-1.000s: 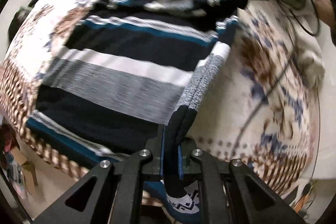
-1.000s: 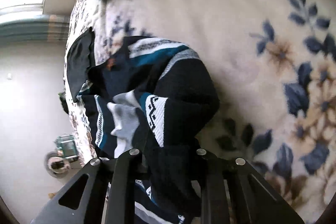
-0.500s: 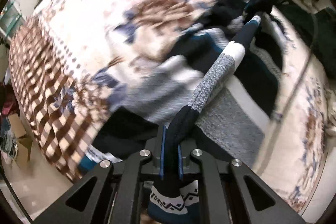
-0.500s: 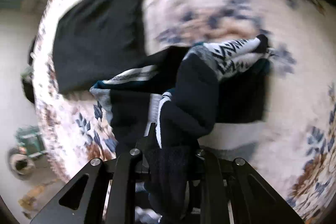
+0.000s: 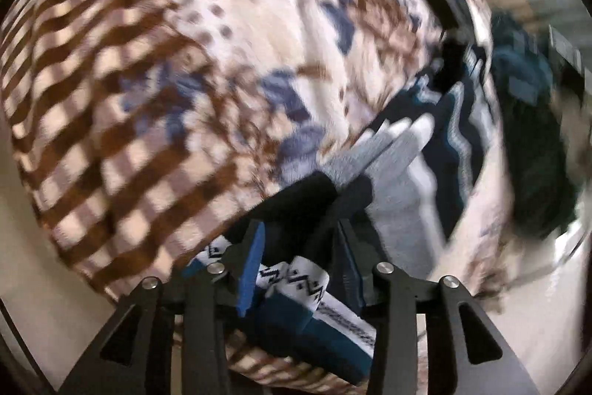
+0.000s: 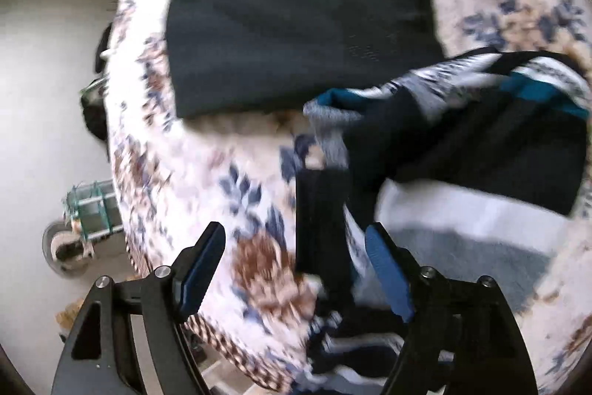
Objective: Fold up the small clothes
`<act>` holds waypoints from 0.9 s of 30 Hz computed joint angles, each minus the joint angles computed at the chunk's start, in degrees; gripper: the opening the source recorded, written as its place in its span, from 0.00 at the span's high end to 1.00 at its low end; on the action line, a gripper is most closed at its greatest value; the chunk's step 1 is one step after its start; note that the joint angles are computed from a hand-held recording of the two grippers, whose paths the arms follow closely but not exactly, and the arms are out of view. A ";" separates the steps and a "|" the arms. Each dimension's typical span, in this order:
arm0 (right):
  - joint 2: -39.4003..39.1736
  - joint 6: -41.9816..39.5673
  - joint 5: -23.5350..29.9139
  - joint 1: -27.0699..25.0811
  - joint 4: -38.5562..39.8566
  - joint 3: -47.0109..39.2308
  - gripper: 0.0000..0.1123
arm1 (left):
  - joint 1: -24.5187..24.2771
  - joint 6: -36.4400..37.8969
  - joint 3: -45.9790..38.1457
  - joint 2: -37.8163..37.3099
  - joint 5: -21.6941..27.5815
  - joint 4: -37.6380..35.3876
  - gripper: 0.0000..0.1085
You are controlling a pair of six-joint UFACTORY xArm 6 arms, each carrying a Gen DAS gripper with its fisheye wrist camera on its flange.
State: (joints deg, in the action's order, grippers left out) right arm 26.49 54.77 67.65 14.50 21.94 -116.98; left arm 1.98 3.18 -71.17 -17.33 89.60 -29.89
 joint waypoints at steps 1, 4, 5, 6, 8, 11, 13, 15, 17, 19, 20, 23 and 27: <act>-2.68 -0.14 0.27 0.75 -1.77 2.45 0.29 | 1.09 -0.35 -1.42 0.58 0.89 -0.27 0.56; -13.65 1.50 2.27 5.54 -8.75 13.18 0.29 | 1.11 1.42 -5.25 3.04 2.38 -0.43 0.47; -16.84 2.20 2.43 6.83 -9.59 16.79 0.29 | -0.22 2.03 -6.67 4.19 2.85 1.02 0.47; -20.86 3.96 1.93 8.95 -10.34 21.89 0.29 | -0.59 3.33 -7.15 4.91 2.99 1.17 0.47; -27.87 9.60 1.64 13.53 -9.96 31.73 0.29 | -3.18 6.02 -8.51 6.17 3.91 2.84 0.47; -35.87 19.03 -3.47 21.22 -7.38 44.99 0.29 | -7.39 9.27 -8.76 6.20 4.22 8.10 0.47; -38.50 24.68 -7.14 25.56 -6.69 50.93 0.29 | -9.18 11.02 -7.80 5.43 4.44 9.50 0.47; -40.73 30.96 -11.56 30.38 -6.85 56.09 0.29 | -10.09 11.67 -6.39 4.24 3.86 11.12 0.47; -42.18 36.71 -15.92 34.88 -7.71 60.06 0.29 | -10.18 12.26 -4.43 2.62 3.44 12.15 0.50; -44.19 45.20 -21.19 39.54 -9.31 64.18 0.29 | -10.60 14.24 -2.61 0.90 3.05 12.71 0.95; -45.09 49.07 -25.66 41.83 -10.11 66.84 0.29 | -11.16 15.08 -2.02 0.03 2.98 14.18 0.95; -45.98 62.27 -33.70 48.06 -16.12 70.51 0.29 | -10.25 15.50 -1.88 -0.68 2.32 12.39 0.96; -43.99 81.40 -41.58 53.78 -27.29 72.04 0.29 | -5.67 17.31 -3.20 1.51 3.00 9.86 0.96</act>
